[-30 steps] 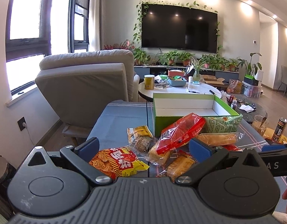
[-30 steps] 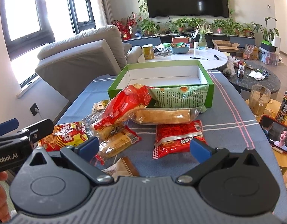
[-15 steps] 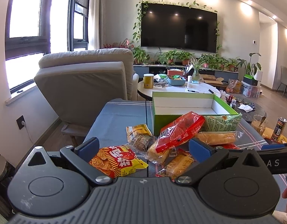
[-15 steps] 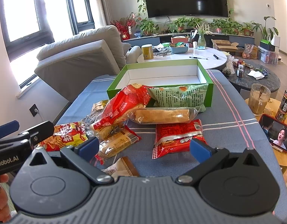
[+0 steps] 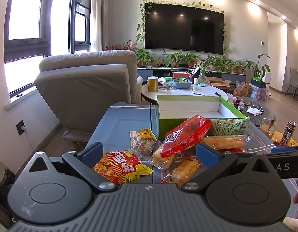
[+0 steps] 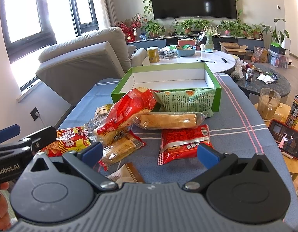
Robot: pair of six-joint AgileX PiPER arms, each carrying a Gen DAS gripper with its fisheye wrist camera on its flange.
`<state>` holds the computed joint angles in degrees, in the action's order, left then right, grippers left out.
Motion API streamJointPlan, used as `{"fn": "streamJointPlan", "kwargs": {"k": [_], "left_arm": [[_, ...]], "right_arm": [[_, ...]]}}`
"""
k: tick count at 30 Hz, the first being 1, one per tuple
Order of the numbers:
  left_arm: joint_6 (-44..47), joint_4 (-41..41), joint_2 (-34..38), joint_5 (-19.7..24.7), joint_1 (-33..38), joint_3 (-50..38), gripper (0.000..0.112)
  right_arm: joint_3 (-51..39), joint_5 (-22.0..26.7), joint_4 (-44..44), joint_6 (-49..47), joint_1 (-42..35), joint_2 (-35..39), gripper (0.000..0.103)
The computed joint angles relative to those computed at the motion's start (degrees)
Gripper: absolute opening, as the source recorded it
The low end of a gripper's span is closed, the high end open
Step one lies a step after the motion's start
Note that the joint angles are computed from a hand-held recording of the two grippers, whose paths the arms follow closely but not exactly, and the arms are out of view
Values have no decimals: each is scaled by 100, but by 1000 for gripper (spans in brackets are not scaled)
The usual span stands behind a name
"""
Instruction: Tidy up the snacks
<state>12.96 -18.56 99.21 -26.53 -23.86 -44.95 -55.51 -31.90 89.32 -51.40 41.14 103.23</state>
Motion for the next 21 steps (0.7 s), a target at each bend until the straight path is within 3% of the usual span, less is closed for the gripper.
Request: {"fn": "streamJointPlan", "kwargs": {"k": [17,21], "left_arm": [[19,82,37,112,37,-51,103],[-617,833,96,250,178,-174,103]], "right_arm": [[-16,-45,23,-41,-20,-35,102],[3,72,-164,-31,-128,-82,102]]}}
